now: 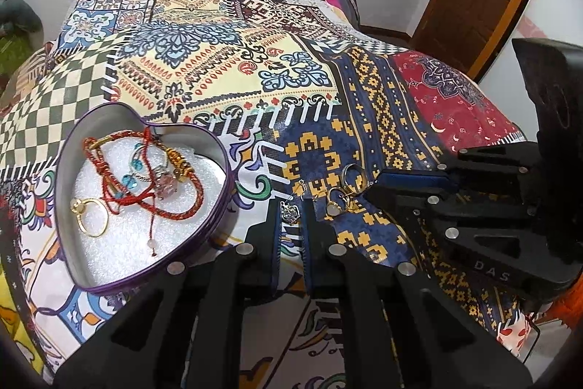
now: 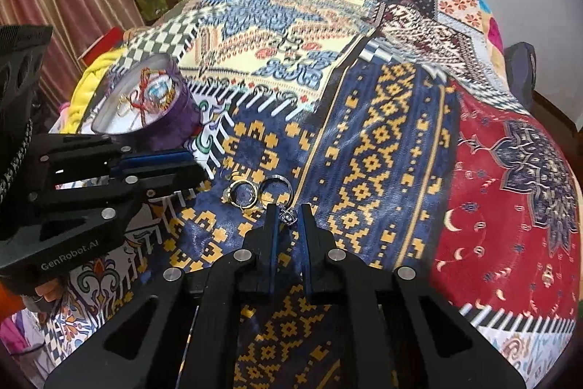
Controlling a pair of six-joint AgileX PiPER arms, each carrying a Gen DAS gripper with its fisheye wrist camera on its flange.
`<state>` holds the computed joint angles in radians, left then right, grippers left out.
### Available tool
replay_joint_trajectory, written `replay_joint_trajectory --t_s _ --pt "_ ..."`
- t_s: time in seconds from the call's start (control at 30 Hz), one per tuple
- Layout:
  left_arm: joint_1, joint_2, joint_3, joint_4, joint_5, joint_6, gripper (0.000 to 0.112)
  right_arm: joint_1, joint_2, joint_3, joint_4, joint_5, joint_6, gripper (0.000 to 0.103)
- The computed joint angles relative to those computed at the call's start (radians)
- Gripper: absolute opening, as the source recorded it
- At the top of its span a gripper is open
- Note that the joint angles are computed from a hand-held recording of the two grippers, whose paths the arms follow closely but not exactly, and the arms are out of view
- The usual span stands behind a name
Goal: Organize jewelry
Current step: 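Carry the silver rings with the right gripper toward the heart tin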
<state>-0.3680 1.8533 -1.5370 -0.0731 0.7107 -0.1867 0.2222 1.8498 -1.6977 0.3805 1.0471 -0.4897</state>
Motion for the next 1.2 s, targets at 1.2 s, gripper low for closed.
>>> replay_joint_trajectory --t_s 1.2 --pt "0.149 -0.329 0.092 0.046 0.007 0.048 0.009 0.124 -0.003 -0.250 0.069 0.020 0.107 0.009"
